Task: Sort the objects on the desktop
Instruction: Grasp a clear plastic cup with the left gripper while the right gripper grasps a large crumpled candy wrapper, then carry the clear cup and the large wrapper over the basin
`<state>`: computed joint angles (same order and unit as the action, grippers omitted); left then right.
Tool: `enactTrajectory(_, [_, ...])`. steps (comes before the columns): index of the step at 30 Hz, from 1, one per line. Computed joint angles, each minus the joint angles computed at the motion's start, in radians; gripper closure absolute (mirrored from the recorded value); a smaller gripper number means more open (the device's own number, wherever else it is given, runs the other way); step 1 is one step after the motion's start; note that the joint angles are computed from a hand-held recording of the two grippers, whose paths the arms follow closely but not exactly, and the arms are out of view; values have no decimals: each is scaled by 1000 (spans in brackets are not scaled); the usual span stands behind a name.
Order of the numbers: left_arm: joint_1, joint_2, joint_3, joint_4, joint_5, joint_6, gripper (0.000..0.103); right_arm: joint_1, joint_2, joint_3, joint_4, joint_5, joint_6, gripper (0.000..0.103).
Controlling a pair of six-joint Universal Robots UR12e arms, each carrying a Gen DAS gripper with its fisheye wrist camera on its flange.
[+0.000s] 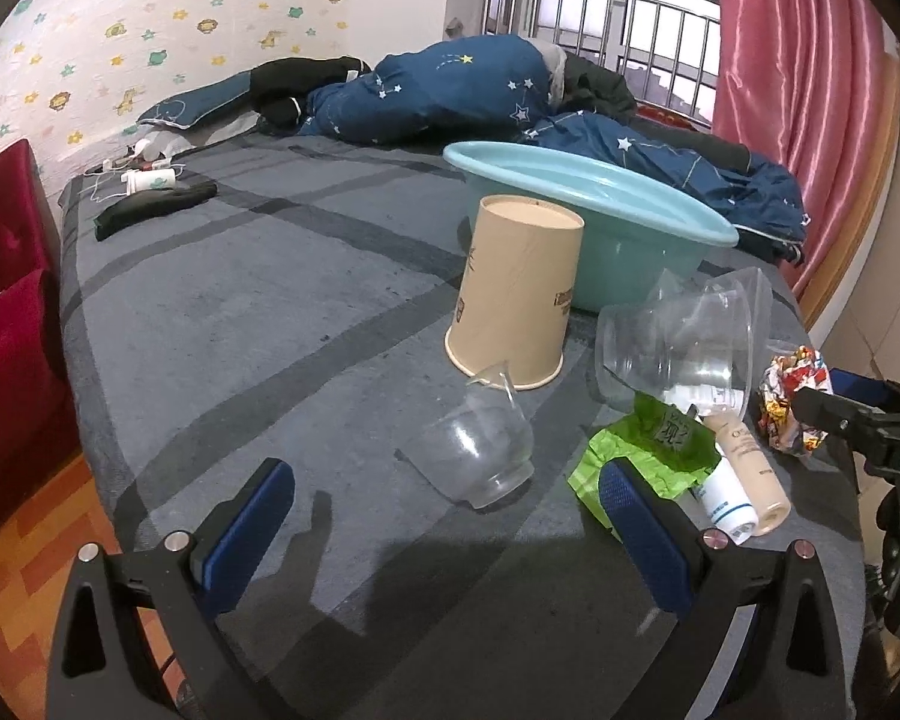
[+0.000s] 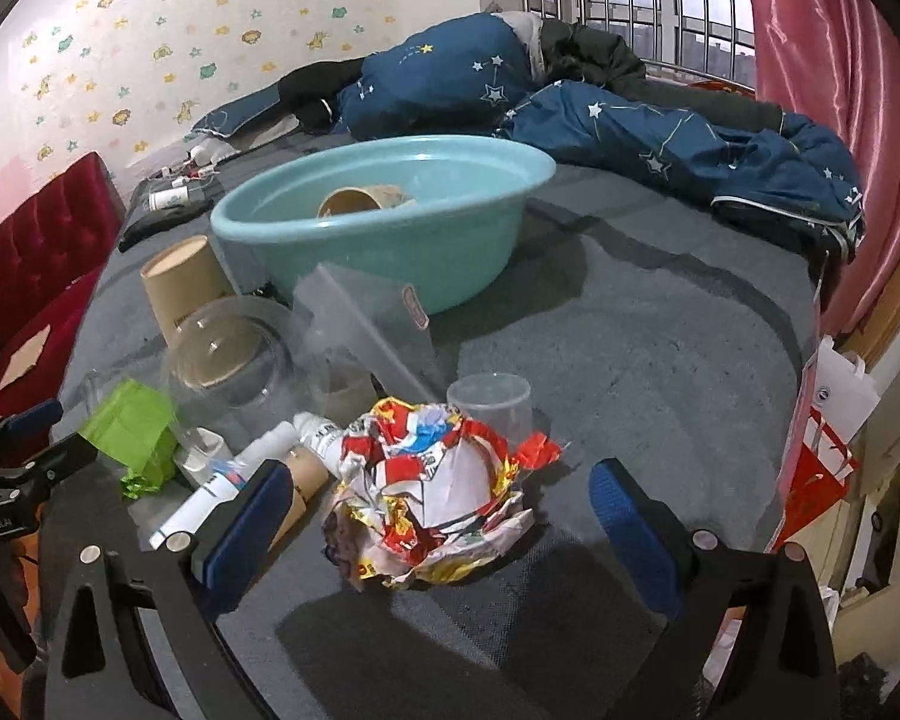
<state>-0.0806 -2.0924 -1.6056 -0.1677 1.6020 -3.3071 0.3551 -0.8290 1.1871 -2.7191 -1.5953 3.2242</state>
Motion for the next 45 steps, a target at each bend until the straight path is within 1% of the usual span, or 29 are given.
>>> enactTrajectory(6, [-1,-17,24,-26,-1,-5,0,2,12,-17,25,-11,-1,2])
enactTrajectory(12, [-2,-30,44,-48,21,-11,0,-2,20,-29,51,1,17,2])
enactTrajectory(22, [-4,-45,77,-91,24,-18,0,-5,32,-48,71,16,29,3])
enactTrajectory(24, [-3,-47,79,-87,14,-22,3,-5,35,-54,77,12,34,10])
enactTrajectory(26, [-2,-49,81,-79,14,-22,14,-5,39,-63,99,16,29,21])
enactTrajectory(27, [-3,-50,84,-84,13,-20,30,-6,39,-63,101,22,27,27])
enactTrajectory(28, [-3,-51,86,-94,8,-15,41,-7,38,-61,103,33,24,39])
enactTrajectory(29, [-2,-51,89,-108,1,-8,42,-6,36,-56,97,32,23,47])
enactTrajectory(31, [-3,-48,81,-95,-6,1,42,-5,31,-48,83,29,21,53])
enactTrajectory(32, [-4,-46,76,-84,-3,1,42,-5,26,-41,73,32,15,55])
enactTrajectory(36, [-2,-39,70,-79,-13,-9,42,-1,13,-24,49,30,-7,55])
enactTrajectory(40, [-3,-29,64,-72,-19,2,42,-4,2,-12,40,44,7,55])
enactTrajectory(45, [-2,-16,58,-70,-33,19,42,-3,-8,-3,33,33,4,55])
